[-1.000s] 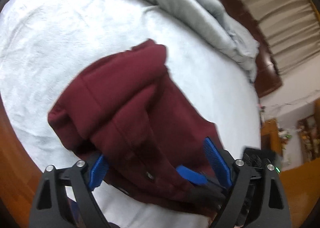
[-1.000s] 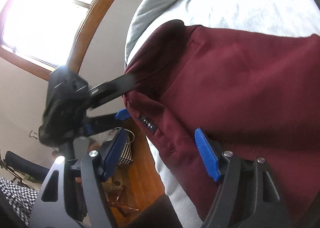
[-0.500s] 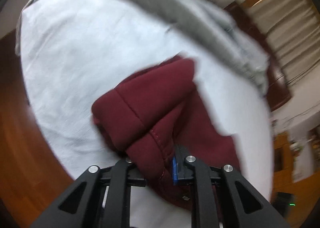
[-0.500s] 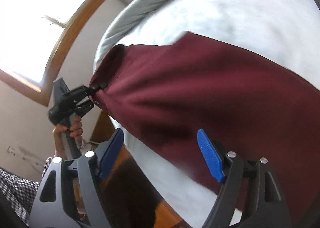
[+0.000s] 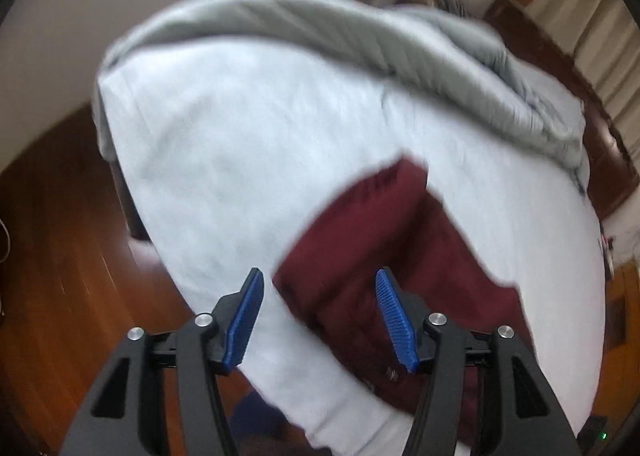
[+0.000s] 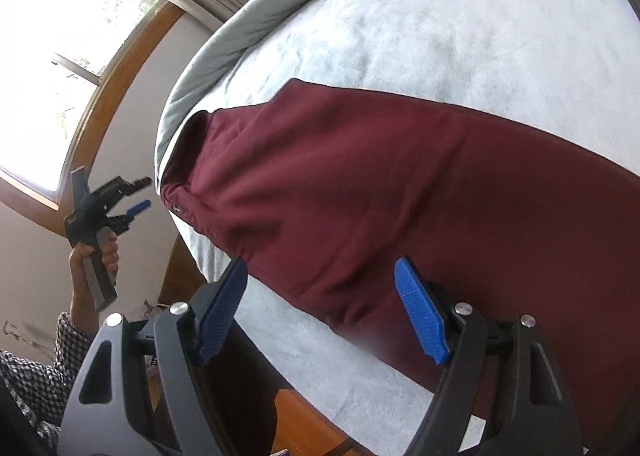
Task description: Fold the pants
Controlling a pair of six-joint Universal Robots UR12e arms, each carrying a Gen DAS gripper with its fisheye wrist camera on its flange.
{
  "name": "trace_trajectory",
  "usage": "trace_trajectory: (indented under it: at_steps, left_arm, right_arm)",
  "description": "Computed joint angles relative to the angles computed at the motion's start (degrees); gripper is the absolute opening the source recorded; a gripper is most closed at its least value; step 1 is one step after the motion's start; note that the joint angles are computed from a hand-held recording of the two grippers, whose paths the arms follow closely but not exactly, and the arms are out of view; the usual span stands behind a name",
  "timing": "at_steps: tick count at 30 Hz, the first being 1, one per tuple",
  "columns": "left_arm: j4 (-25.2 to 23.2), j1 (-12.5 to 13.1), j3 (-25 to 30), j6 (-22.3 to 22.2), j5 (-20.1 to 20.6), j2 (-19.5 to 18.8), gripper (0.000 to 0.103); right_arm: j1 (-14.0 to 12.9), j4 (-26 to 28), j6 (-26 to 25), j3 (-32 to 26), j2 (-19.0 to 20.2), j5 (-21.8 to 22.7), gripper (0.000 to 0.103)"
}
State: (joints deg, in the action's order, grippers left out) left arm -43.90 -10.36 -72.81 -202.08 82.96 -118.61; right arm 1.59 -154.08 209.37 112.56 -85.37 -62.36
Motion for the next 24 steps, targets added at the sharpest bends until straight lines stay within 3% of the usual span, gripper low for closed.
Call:
trace_trajectory:
  at_steps: [3, 7, 13, 15, 16, 17, 19, 22, 24]
  left_arm:
    - [-2.07, -0.24, 5.47, 2.40, -0.34, -2.77, 0.060]
    - [-8.56, -2.05, 16.59, 7.64, -0.43, -9.47, 0.059]
    - [-19.00, -5.26, 31.80, 14.70, 8.01, -18.76, 0.058]
    - [-22.28, -5.30, 35.12, 15.72, 8.77, -20.81, 0.043]
    - [-24.36, -5.11, 36.66, 15.50, 8.00, -21.68, 0.020]
    - [-25.98, -4.77, 37.72, 14.62, 6.29, -22.24, 0.018]
    - [-25.31, -3.92, 37.02, 10.94, 3.80, -21.92, 0.011]
    - [-16.11, -2.54, 30.25, 6.44, 1.48, -18.24, 0.007]
    - [-14.04, -1.74, 28.45, 4.97, 1.69, -17.26, 0.002]
  right_arm:
    - [0.34, -0.76, -0.23, -0.74, 0.93, 0.26, 0.076]
    - [0.63, 0.49, -0.58, -1.73, 1.79, -0.70, 0.076]
    - [0.18, 1.89, -0.34, -1.50, 1.90, -0.87, 0.077]
    - [-0.18, 1.55, 0.56, -1.19, 1.98, -0.40, 0.077]
    - [-0.45, 0.98, 1.34, -0.94, 2.11, 0.34, 0.077]
    - [-0.61, 0.49, 1.91, -0.77, 2.19, 0.74, 0.077]
    - [-0.64, 0.16, 2.17, -0.68, 2.24, 0.87, 0.078]
    - [-0.22, 0.90, 0.42, -0.96, 2.20, -0.01, 0.079]
    - [-0.09, 1.04, 0.25, -1.05, 2.33, -0.27, 0.079]
